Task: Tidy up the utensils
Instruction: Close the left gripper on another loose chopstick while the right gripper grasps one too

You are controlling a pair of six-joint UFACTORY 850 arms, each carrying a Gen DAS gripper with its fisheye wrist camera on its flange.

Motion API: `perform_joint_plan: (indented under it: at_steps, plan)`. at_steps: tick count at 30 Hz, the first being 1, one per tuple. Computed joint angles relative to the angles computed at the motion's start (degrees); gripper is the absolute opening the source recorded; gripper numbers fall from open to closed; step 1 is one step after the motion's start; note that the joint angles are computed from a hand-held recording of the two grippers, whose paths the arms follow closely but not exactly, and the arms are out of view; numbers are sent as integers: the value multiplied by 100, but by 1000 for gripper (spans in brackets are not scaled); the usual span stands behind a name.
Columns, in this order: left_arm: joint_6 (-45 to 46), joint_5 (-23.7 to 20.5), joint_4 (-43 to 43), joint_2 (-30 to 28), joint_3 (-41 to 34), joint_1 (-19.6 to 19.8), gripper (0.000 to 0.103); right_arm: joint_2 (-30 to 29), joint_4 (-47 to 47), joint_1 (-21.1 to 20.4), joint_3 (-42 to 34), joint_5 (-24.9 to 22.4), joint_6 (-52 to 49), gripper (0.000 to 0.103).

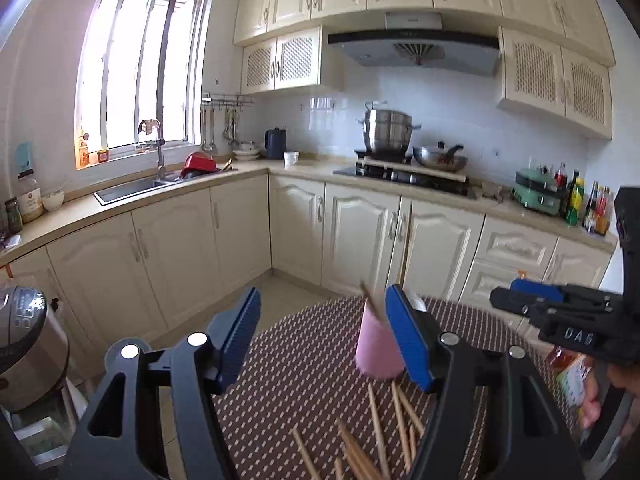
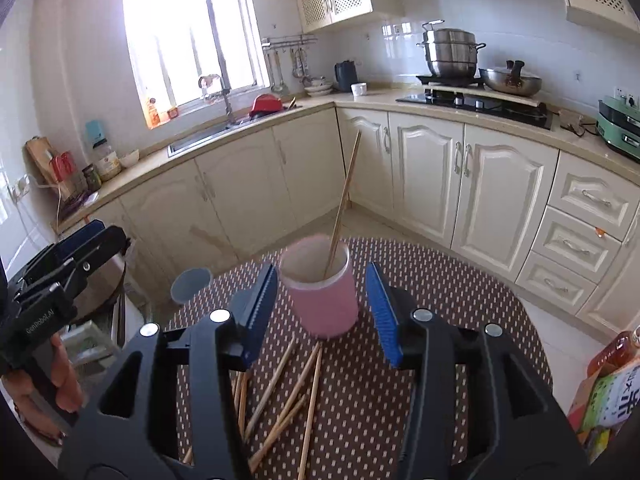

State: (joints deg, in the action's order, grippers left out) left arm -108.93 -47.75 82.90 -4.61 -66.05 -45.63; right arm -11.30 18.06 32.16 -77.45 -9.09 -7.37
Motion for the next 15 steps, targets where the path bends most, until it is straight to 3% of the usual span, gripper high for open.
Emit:
perform_joint_plan:
  at_steps: [6, 15]
  plan:
    - [581, 139, -971, 78, 408, -133, 64, 223, 39, 125, 590, -43, -64, 46]
    - [1296, 949, -2160, -174, 805, -31, 64, 230, 867, 316, 1230, -249, -582, 46]
